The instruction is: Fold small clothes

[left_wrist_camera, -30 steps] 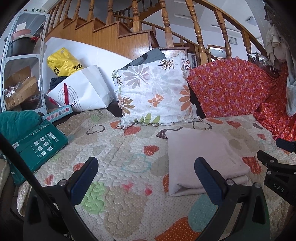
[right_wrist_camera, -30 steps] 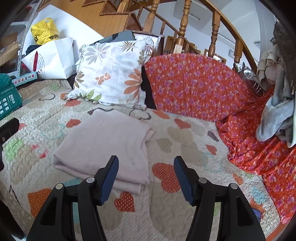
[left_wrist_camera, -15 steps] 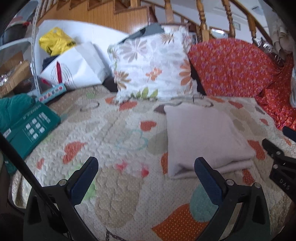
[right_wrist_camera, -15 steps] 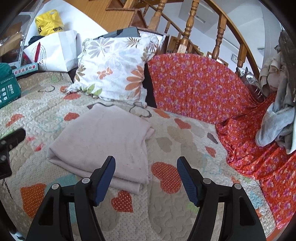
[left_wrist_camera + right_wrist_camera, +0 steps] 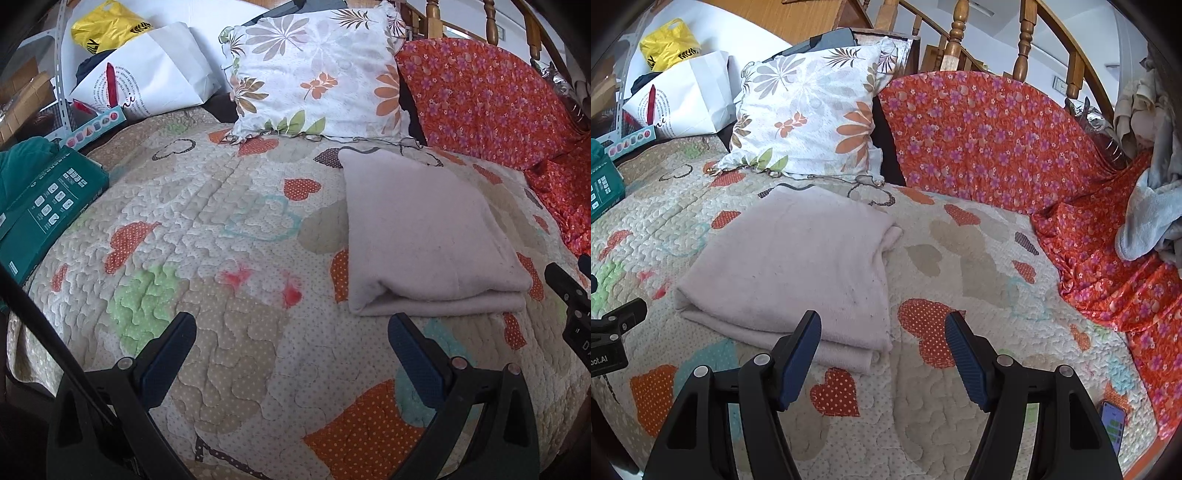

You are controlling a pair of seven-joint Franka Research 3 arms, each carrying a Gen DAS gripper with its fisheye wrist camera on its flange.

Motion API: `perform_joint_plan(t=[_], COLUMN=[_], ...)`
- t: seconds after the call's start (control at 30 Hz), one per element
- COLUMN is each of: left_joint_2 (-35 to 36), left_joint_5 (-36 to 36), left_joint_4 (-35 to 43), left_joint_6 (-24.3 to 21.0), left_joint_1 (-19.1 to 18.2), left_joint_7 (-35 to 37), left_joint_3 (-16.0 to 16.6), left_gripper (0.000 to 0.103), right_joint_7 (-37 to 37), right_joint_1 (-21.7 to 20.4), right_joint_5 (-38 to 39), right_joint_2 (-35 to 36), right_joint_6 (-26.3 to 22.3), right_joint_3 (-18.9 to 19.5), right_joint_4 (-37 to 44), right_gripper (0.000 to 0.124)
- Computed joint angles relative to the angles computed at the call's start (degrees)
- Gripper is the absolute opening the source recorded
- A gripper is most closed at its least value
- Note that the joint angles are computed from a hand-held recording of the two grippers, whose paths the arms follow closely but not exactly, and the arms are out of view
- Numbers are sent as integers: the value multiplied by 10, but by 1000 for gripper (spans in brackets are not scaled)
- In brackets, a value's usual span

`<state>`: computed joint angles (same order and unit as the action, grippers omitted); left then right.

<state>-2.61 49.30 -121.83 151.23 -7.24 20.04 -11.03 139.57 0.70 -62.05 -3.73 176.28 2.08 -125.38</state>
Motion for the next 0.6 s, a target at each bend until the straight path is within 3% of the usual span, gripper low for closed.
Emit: perform_joint_plan(t=[0.27,0.47,0.6], left_joint_2=[-6,7,11], left_joint_5=[51,9,-5], left_joint_4=[-1,6,8], left_joint_6=[7,2,0], left_joint_1=[1,-2,-5], left_joint_7=[-34,2,16], left_joint_3=[-4,-1,1], left_gripper=[103,103,103], right_joint_7=[114,1,-29], right_joint_1=[1,23,25], right_joint_5=[-135,-17,20], right_joint_2=[2,13,17], right_joint_6=[-22,-35,-36], right_joint_3=[1,-14,-17], right_joint_4=[22,16,15], right_gripper=[75,76,76])
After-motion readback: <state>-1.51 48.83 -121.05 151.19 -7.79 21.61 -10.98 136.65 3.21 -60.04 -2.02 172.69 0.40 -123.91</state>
